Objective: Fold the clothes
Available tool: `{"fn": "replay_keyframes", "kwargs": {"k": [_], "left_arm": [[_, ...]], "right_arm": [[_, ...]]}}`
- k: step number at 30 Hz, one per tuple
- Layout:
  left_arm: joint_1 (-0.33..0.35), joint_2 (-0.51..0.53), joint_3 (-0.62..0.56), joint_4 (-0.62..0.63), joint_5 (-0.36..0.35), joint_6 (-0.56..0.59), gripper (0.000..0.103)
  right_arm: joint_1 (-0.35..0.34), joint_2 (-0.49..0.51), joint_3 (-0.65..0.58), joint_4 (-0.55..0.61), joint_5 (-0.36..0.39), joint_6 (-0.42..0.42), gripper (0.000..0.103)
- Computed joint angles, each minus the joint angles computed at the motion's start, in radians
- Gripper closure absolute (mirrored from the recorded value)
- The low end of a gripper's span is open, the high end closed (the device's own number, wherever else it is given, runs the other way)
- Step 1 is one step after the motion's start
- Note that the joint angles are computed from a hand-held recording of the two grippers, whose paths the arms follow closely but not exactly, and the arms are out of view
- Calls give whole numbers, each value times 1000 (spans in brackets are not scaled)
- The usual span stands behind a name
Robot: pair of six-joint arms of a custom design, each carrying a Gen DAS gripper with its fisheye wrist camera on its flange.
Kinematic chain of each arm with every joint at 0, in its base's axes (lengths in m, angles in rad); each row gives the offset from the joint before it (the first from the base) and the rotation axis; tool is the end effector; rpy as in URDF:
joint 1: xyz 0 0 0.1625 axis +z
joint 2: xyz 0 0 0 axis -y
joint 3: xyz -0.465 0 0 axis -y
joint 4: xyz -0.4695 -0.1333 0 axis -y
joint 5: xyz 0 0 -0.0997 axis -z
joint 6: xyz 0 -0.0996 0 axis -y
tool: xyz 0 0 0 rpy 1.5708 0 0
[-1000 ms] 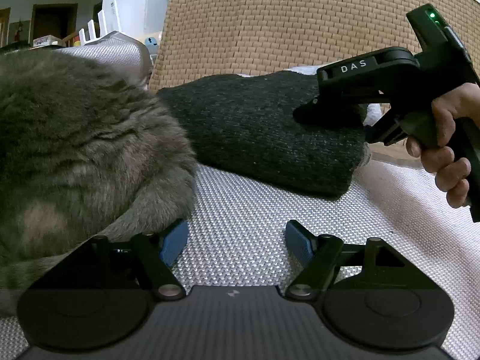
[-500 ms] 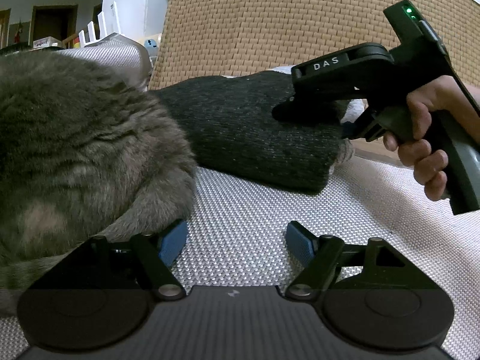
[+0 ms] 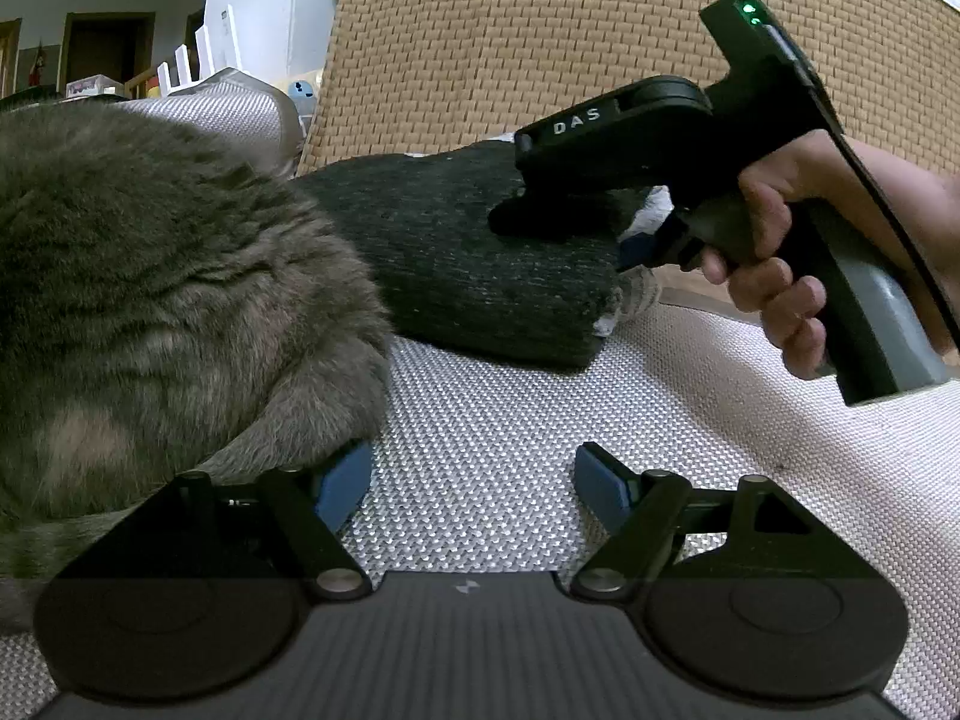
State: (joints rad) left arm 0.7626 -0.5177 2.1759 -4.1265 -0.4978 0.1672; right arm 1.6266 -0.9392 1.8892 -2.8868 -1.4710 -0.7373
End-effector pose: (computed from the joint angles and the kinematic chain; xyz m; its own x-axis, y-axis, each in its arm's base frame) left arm -0.1818 -0.4791 -0.0268 -0.7399 -0.0558 -0.6703 0.5821 0.4463 -0.6797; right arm 0.1807 -0.6672 0.0990 -0.6990 -0.6942 0.1717 -0.7051 0.6289 -0.3275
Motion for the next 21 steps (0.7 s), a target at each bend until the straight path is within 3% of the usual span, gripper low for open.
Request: {"fn": "replay_keyframes", "kwargs": {"k": [21], "left_arm": [[9, 6, -8, -22, -9, 22, 24]], "right_arm": [[46, 77, -70, 33, -18, 4, 26]]}}
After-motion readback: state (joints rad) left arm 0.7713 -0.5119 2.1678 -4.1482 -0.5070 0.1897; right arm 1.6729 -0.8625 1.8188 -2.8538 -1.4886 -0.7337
